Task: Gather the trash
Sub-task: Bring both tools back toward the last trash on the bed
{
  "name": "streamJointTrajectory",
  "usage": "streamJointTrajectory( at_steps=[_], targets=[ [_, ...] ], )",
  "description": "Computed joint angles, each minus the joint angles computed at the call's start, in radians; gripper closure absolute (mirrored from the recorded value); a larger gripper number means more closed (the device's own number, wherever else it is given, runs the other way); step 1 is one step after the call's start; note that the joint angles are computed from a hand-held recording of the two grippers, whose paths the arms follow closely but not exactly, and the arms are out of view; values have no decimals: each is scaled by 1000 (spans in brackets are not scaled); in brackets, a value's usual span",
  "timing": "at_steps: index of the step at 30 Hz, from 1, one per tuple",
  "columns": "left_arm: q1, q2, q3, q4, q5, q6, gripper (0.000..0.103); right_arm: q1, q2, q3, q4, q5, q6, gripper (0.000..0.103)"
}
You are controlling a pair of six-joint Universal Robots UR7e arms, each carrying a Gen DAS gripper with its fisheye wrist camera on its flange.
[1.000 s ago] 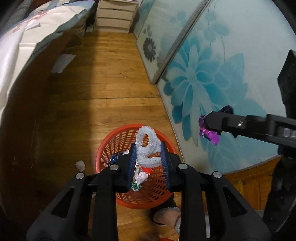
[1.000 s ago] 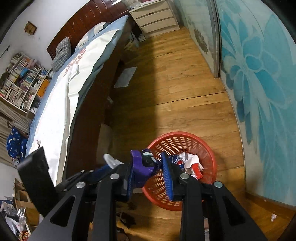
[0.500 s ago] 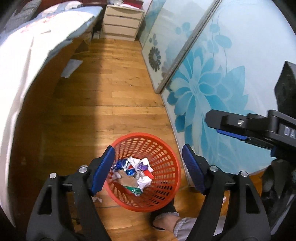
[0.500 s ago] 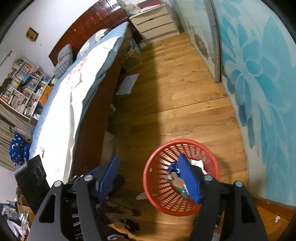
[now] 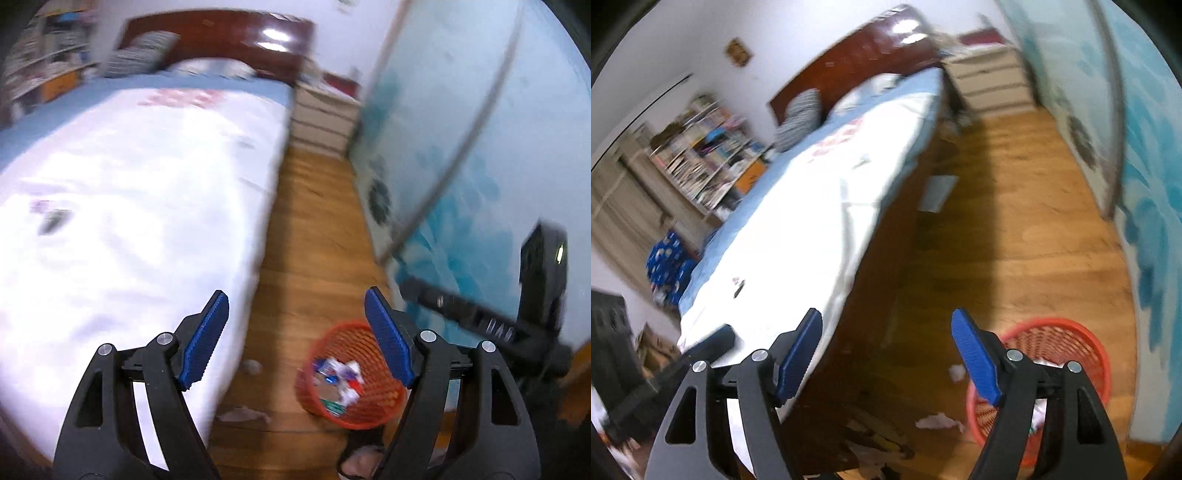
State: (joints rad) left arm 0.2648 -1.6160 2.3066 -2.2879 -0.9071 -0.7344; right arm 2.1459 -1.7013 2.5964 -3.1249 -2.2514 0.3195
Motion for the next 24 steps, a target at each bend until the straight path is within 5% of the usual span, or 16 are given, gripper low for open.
streamJointTrajectory(
  at_steps=[4, 9, 12, 20, 24],
  targets=[
    [-19, -181, -26, 214, 131, -46, 27, 101, 229, -72, -118, -31, -61, 27],
    [4, -399, 22, 306, 265, -13, 22, 221, 483, -231, -110, -89, -127, 20],
    [66, -456, 51, 291, 261, 47, 22, 251, 616, -363, -85, -113, -156, 9],
    [229, -537, 30, 242, 207, 141, 22, 210, 980, -865, 193, -112, -238, 8],
    [232, -599, 14, 301, 220, 112, 23, 180, 1165, -1116, 364, -119, -253, 10]
  ],
)
